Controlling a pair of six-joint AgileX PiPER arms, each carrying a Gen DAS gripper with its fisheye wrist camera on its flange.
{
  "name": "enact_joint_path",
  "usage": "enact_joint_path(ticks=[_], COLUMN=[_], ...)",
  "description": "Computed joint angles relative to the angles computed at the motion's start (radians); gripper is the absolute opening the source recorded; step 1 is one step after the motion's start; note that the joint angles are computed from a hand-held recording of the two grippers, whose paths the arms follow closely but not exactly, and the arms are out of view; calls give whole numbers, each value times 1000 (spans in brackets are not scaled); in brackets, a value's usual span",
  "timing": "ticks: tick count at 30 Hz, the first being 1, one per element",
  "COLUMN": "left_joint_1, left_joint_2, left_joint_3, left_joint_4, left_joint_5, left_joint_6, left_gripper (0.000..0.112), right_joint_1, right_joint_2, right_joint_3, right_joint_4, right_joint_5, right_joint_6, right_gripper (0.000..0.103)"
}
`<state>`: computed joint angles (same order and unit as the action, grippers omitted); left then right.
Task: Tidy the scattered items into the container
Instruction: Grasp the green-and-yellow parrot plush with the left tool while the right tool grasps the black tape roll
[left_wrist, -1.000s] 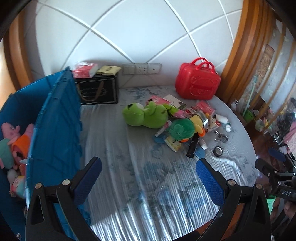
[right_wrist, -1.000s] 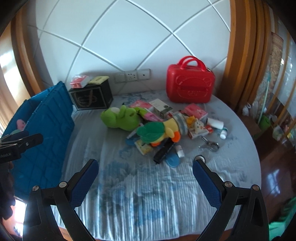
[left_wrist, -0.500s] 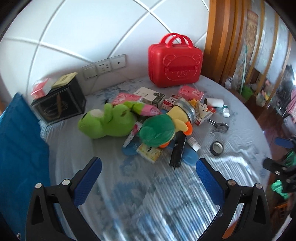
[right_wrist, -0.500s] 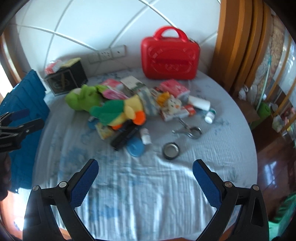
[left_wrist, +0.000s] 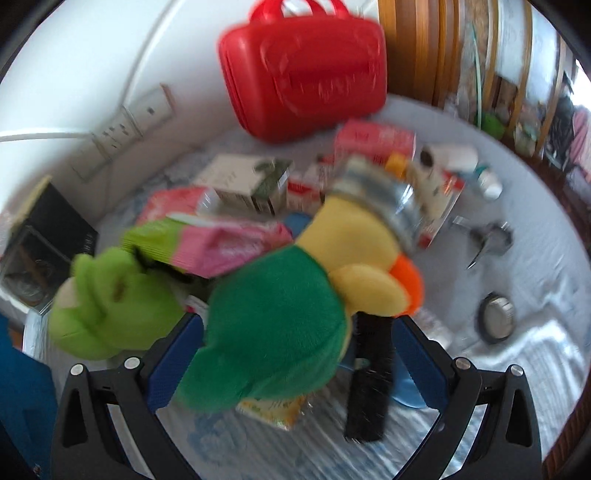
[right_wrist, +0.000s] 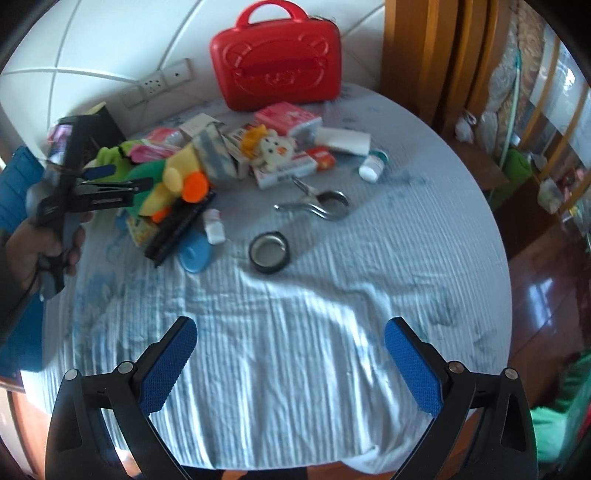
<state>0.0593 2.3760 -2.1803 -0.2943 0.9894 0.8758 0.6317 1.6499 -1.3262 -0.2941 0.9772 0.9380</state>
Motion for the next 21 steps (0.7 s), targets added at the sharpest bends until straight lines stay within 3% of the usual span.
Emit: enact_joint_path(ticks=[3, 12, 16, 21], left_joint_1=[-28, -54, -39, -19], left_joint_2=[26, 100, 54, -65], left_joint_3=[40, -33, 48, 252], left_joint_4=[58, 84, 42, -33], left_joint_5=[-110, -150, -194, -302], left_joint_6=[-4, -34, -11, 85], left_gripper=[103, 102, 84, 77], right_joint_1=[-24, -55, -65, -79], right_joint_2=[11, 102, 196, 337], right_joint_3=[18, -25, -90, -170], right_joint_4=[22, 51, 40, 15], right_joint_5=[-30, -88, -119, -185], right_joint_6=[-18, -89, -122, -149], right_gripper=[103, 103, 103, 103])
